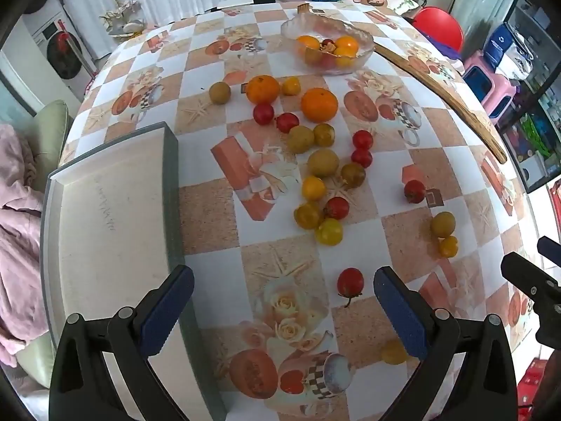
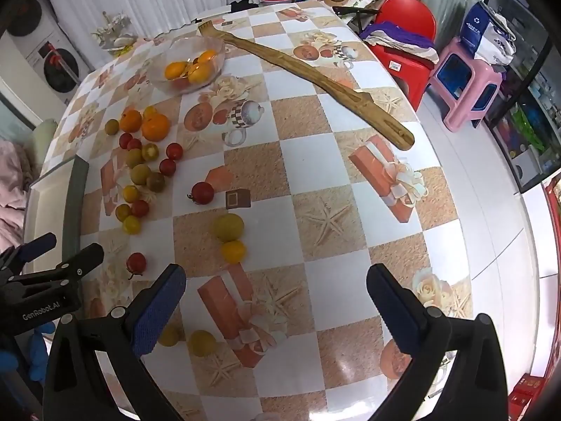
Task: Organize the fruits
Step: 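Grasp a red cherry tomato with the left tool while the right tool grasps a small orange fruit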
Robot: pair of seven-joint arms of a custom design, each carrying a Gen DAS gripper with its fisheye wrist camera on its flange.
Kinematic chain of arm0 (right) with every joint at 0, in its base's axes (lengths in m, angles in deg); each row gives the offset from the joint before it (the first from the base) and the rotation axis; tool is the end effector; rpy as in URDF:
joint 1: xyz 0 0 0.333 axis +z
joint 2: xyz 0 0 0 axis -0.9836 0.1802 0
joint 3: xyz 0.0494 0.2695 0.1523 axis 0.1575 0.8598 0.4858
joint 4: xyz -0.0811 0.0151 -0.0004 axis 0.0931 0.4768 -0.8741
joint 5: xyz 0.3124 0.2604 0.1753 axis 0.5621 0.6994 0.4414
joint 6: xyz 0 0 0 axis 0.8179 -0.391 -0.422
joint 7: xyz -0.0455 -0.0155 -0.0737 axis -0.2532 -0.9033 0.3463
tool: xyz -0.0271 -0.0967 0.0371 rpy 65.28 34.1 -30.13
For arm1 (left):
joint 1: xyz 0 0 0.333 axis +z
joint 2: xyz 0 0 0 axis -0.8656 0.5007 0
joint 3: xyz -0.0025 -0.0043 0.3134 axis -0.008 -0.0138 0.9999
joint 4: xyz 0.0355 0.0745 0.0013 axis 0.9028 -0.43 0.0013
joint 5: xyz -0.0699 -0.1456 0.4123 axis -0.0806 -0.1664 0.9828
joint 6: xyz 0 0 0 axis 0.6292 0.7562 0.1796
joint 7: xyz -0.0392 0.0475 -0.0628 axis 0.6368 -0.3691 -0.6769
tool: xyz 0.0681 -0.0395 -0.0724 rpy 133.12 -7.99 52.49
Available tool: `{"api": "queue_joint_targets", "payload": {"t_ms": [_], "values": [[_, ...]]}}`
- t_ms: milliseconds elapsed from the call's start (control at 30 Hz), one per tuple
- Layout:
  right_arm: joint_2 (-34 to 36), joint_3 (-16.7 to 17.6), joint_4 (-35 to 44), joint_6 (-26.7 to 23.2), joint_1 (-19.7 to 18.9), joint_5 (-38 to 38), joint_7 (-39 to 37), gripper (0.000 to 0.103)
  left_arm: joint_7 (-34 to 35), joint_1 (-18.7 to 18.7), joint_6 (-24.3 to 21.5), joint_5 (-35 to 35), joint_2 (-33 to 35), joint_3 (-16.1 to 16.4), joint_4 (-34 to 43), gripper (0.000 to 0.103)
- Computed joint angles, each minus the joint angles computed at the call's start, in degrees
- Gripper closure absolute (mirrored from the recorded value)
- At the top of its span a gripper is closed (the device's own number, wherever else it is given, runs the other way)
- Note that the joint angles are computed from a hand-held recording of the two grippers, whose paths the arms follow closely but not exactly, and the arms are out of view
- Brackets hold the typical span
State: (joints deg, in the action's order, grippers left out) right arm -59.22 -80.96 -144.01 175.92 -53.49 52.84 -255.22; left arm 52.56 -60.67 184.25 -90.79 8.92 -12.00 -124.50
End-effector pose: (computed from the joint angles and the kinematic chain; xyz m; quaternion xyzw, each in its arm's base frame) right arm 0.5052 0.3335 0.3962 -0.3536 0.9210 -0.1393 0.0859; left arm 0.6383 -0.0930 0.3814 -0.3554 0.9221 -0.1439 0.0523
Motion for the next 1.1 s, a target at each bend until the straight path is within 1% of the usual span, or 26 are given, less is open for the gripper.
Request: {"api": "queue_joint_targets", "payload": {"t_ms": [233, 267, 300, 333, 467, 533, 600, 667, 700, 733, 800, 833, 900, 933, 967, 1000, 1100], "values": [[0.07, -0.24, -1.02, 2.61, -0.29, 0.95, -1.38, 0.000, -2.08, -0.56, 0.56, 1.75, -0.07, 0.06, -1.14, 0.000], [0.15, -0.25, -1.12, 2.92, -0.34, 1.12, -1.89, 0.000, -3.81, -0.97, 0.98, 2.16, -1.56, -0.08, -2.88, 0.000], [0.28, -0.26, -1.11, 2.99, -0.37, 1.22, -2.26, 0.000, -4.27, -1.09, 1.08, 2.36, -1.36, -0.11, -2.90, 0.000], [0.36, -0.28, -1.23, 3.18, -0.40, 1.36, -2.56, 0.000, -3.42, -0.94, 2.41, 1.44, -1.65, -0.17, -3.82, 0.000], [0.72, -0.39, -2.01, 5.01, -0.59, 2.58, -3.89, 0.000, -4.78, -1.32, 4.50, 2.05, -2.02, -0.21, -5.23, 0.000], [0.75, -0.49, -2.46, 5.94, -0.72, 3.10, -4.47, 0.000, -5.46, -1.49, 5.12, 2.51, -2.02, -0.23, -5.71, 0.000], [0.64, -0.69, -3.30, 7.40, -0.97, 3.61, -4.33, 0.000, -5.35, -1.56, 4.53, 3.48, -1.62, -0.19, -5.21, 0.000], [0.60, -0.88, -4.02, 8.62, -1.23, 3.60, -4.07, 0.000, -5.02, -1.79, 6.46, 4.00, -1.78, -0.33, -6.26, 0.000], [0.65, -0.95, -4.26, 9.20, -1.35, 3.57, -4.01, 0.001, -6.21, -2.15, 7.99, 6.49, -2.05, -0.12, -7.14, 0.000], [0.71, -1.07, -4.68, 10.37, -1.54, 3.68, -4.15, 0.002, -6.80, -2.36, 8.51, 7.65, -2.16, -0.11, -7.61, 0.000], [1.28, -1.28, -5.04, 12.39, -1.94, 4.34, -5.12, 0.006, -5.65, -2.24, 8.95, 6.38, -2.10, -0.42, -8.09, 0.000], [1.78, -1.36, -4.88, 12.95, -2.12, 4.78, -6.01, 0.010, -5.25, -2.24, 8.95, 5.97, -2.09, -0.51, -8.21, 0.000], [2.68, -1.49, -4.74, 14.64, -2.44, 5.81, -7.87, 0.016, -4.10, -2.19, 8.06, 4.61, -2.16, -0.74, -8.31, 0.000], [3.15, -1.54, -4.63, 15.40, -2.56, 6.45, -8.74, 0.021, -3.70, -2.27, 8.41, 4.34, -2.32, -0.82, -8.70, 0.006], [3.71, -1.58, -4.50, 16.37, -2.69, 7.05, -9.69, 0.023, -3.56, -2.42, 8.61, 4.52, -2.28, -0.86, -8.86, 0.010], [4.21, -1.60, -4.23, 16.72, -2.74, 7.50, -10.53, 0.026, -3.59, -2.50, 8.02, 4.78, -2.09, -0.82, -8.71, 0.015], [5.85, -1.63, -3.10, 17.12, -2.82, 8.90, -13.20, 0.036, -5.67, -2.93, 8.12, 6.44, -1.75, -0.67, -8.82, 0.016]]}}
